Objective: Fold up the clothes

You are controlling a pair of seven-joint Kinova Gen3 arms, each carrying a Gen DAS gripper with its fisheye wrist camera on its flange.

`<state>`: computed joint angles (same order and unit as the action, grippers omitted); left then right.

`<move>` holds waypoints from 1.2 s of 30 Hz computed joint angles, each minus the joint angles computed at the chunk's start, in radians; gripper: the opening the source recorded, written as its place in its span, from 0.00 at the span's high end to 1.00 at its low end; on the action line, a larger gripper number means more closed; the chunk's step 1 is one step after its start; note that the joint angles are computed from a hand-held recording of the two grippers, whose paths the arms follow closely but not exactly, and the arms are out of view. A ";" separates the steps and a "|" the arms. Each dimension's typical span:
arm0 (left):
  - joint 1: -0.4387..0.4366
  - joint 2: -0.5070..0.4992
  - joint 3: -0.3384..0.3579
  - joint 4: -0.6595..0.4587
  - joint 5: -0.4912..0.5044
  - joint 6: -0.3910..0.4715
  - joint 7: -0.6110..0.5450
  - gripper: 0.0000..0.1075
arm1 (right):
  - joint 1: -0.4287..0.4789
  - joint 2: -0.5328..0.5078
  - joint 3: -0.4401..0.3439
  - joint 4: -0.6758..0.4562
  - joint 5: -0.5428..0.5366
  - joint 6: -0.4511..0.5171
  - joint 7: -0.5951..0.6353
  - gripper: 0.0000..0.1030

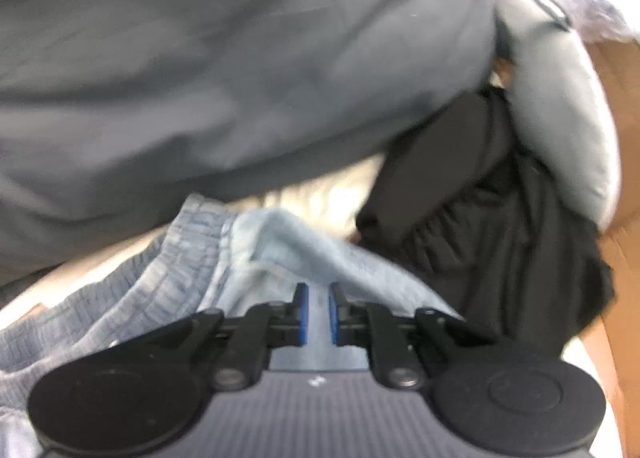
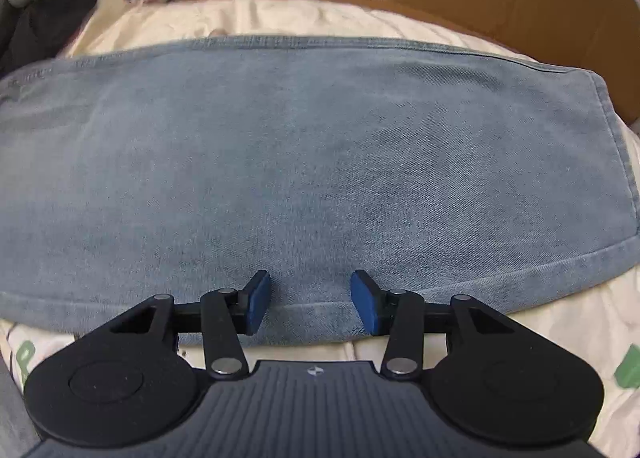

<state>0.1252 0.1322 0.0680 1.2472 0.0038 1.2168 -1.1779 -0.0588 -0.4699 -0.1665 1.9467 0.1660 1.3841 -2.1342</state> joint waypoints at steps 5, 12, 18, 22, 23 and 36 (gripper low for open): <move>-0.078 -0.071 -0.063 -0.054 0.156 0.121 -0.178 0.90 | -0.001 -0.029 -0.019 -0.079 0.030 0.085 0.012 0.52; -0.191 -0.165 -0.131 -0.074 0.255 0.173 -0.404 0.85 | 0.058 -0.166 -0.034 -0.217 0.015 0.188 0.022 0.52; -0.286 -0.199 -0.240 -0.182 0.377 0.368 -0.535 0.82 | 0.122 -0.260 -0.019 -0.366 -0.036 0.303 0.023 0.52; -0.323 -0.223 -0.301 -0.248 0.376 0.443 -0.631 0.83 | 0.154 -0.312 -0.026 -0.456 -0.080 0.386 0.038 0.52; -0.346 -0.223 -0.313 -0.265 0.393 0.472 -0.643 0.83 | 0.164 -0.323 -0.035 -0.477 -0.088 0.409 0.044 0.52; -0.480 -0.243 -0.439 -0.339 0.508 0.706 -0.773 0.83 | 0.307 -0.387 -0.049 -0.759 -0.186 0.651 0.047 0.51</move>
